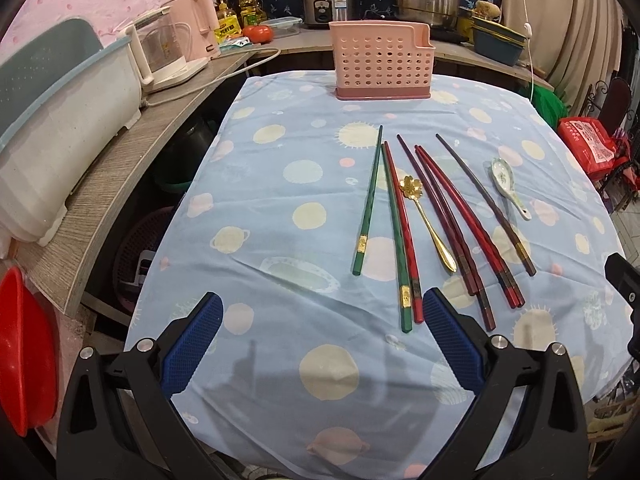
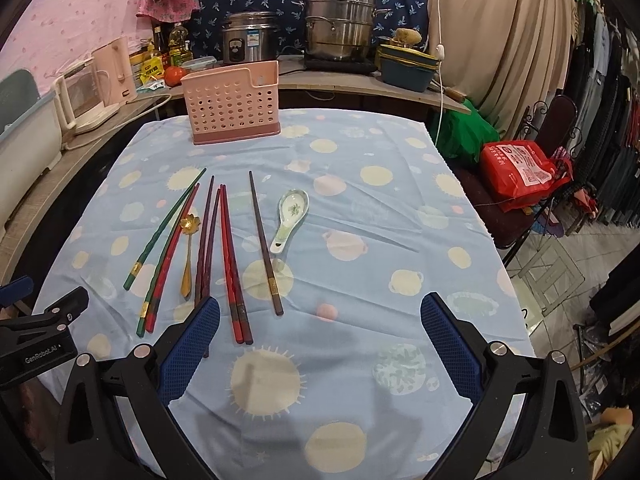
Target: Organize utensils
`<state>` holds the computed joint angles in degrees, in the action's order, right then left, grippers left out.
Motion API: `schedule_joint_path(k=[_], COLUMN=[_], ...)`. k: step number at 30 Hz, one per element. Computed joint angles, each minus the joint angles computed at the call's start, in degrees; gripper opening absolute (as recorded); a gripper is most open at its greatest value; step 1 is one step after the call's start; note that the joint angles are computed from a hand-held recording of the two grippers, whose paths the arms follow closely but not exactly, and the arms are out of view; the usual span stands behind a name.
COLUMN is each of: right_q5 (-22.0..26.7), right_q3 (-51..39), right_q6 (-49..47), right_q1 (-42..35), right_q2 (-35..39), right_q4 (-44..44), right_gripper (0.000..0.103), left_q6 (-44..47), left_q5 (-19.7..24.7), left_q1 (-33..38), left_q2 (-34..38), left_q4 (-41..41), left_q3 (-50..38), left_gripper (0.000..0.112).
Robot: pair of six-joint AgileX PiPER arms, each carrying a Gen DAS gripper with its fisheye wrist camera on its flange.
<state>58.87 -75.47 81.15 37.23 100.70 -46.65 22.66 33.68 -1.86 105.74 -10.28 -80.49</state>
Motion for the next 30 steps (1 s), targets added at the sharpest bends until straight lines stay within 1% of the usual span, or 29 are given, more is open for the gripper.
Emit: schedule_joint_path(k=[3, 5, 7, 8, 11, 14, 17, 18, 20, 22, 23, 24, 25, 26, 27, 28, 30], right_q5=[-2.14, -4.51, -5.75, -6.83, -9.60, -11.31, -12.92, -13.43, -14.30, -15.41, -15.87, -16.30, -16.57, -16.82, -17.02, -17.22, -17.60], right_q3=[-0.60, -1.54, -2.86, -3.94, -6.38, -9.39, -11.55, -11.87, -12.95, -13.33, -13.35, -13.50, -13.65, -13.73, -13.80, -13.83, -13.76], right_q6=[-0.33, -1.23, -2.07, -2.93, -4.74, -6.37, -7.57, -7.84, -8.59, -9.16, -9.27, -9.59, -9.82, -9.96, -10.14, -10.28, -10.48], right_q1=[-2.22, -4.44, -6.06, -7.32, -10.19, -12.49, -14.18, -14.59, -15.41, -16.09, -16.29, -16.54, -16.71, -16.83, -16.95, -17.03, -17.12], right_q2=[1.09, 2.34, 3.97, 5.23, 7.98, 11.06, 13.33, 13.72, 14.83, 15.33, 15.45, 15.65, 15.81, 15.98, 16.11, 16.23, 16.32], right_q4=[-0.24, 0.20, 0.49, 0.84, 2.66, 4.15, 5.50, 5.85, 6.86, 7.68, 7.93, 8.41, 8.72, 9.00, 9.19, 9.45, 9.86], right_gripper=[0.096, 0.091, 0.084, 0.083, 0.079, 0.074, 0.068, 0.066, 0.063, 0.059, 0.058, 0.056, 0.055, 0.054, 0.053, 0.052, 0.052], left_q6=[1.91, 0.65, 0.47, 0.09, -0.12, 1.35, 3.37, 4.09, 4.67, 4.69, 4.60, 4.61, 4.85, 5.51, 6.23, 6.92, 8.06], left_q5=[1.97, 4.03, 6.32, 7.45, 8.86, 11.19, 12.38, 12.66, 13.54, 14.80, 15.15, 14.16, 13.42, 13.57, 13.90, 14.15, 15.00], left_q1=[1.41, 2.23, 3.29, 3.61, 3.77, 3.21, 2.18, 1.71, 1.15, 0.72, 0.61, 0.37, 0.19, 0.23, 0.39, 0.56, 0.84], left_q2=[3.24, 6.76, 10.34, 12.04, 16.19, 19.40, 21.26, 21.79, 22.97, 24.55, 25.11, 24.98, 24.78, 24.77, 24.76, 24.72, 24.87], left_q4=[-3.14, -3.34, -4.91, -5.07, -5.40, -6.41, -7.47, -7.85, -8.18, -8.29, -8.36, -8.07, -7.98, -8.58, -9.38, -10.12, -11.47], left_q3=[-3.84, -8.20, -12.62, -14.77, -19.32, -23.09, -24.78, -25.18, -26.40, -28.19, -28.70, -28.12, -27.64, -27.67, -27.75, -27.77, -28.09], left_gripper=[0.095, 0.095, 0.095, 0.095, 0.095, 0.090, 0.085, 0.083, 0.078, 0.066, 0.064, 0.063, 0.060, 0.057, 0.050, 0.040, 0.028])
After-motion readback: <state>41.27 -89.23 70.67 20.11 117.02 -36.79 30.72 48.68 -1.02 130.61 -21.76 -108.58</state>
